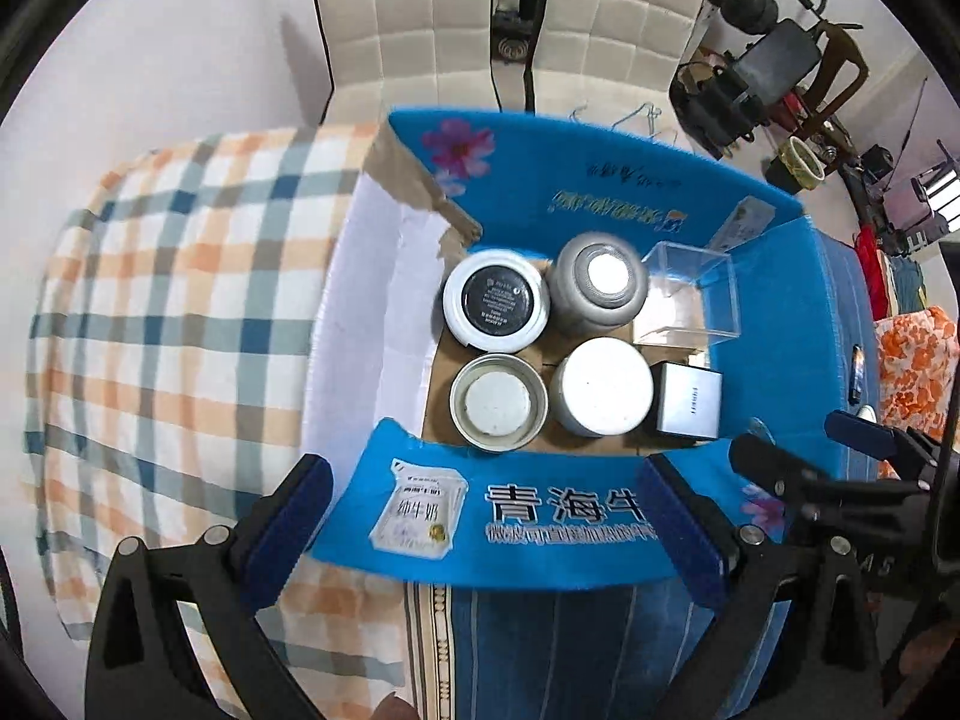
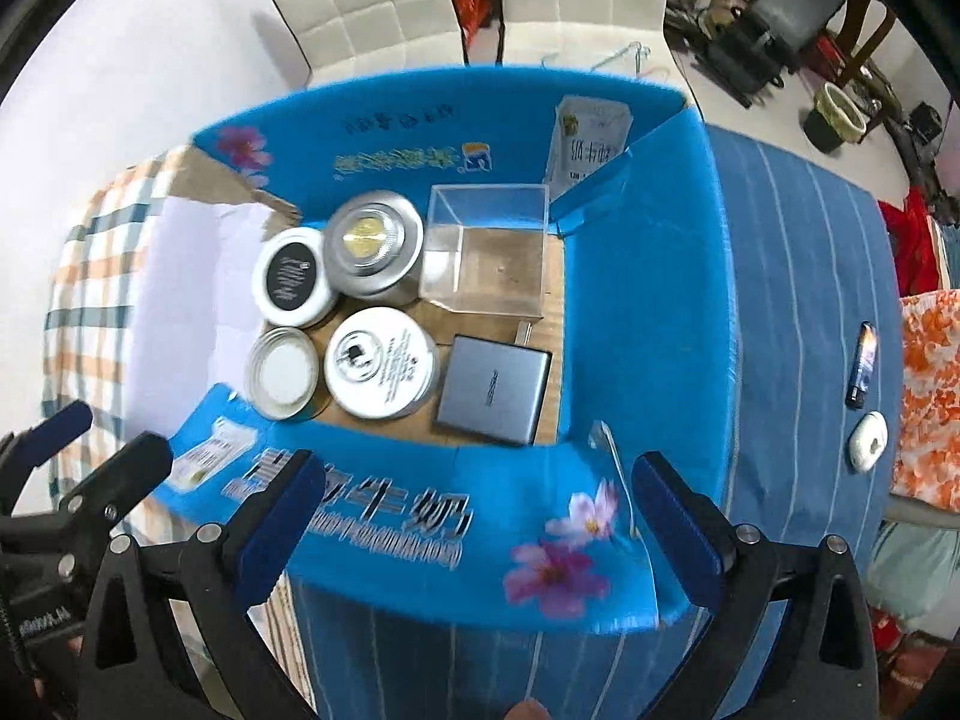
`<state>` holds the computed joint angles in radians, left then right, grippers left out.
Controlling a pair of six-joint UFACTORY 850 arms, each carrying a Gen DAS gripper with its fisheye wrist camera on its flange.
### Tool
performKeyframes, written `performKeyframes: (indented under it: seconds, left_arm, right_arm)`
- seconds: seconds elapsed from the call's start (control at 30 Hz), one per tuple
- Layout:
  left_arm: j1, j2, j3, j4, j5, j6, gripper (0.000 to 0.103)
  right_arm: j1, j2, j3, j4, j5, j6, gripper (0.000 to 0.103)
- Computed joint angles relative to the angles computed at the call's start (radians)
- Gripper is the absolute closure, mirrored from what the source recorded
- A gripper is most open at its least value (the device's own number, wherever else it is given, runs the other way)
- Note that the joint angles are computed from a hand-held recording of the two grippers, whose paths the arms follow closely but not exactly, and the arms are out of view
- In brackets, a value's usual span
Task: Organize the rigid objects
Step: 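Open both tools and withdraw them from the box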
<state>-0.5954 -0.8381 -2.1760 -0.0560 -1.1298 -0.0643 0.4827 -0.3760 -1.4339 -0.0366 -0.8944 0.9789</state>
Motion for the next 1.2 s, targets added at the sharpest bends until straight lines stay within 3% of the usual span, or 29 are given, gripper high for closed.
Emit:
performKeyframes:
  seconds: [0.4,0.67,0.9,1.2]
  left_arm:
    - [-0.036,0.217,0.186,0.101,0.11,-0.075,0.0]
    - [-0.059,0.314,0.25,0.128,0.137,-0.098,0.0]
    - [-0.086,0.372,0.288,0.138,0.143,-0.113,0.0]
    - [-0.106,0.396,0.297,0.138,0.139,-0.133,0.0]
  right_arm:
    - [0.106,0.169,0.016,-0.161,-0.07,0.17,0.0]
    - [0.167,0.258,0.023,-0.207,-0.128,0.213,0.0]
    - [0.208,0.313,0.016,-0.264,-0.185,0.247,0.0]
    - [0.204,0.377,0.057,-0.266,-0.17,0.255,0.0]
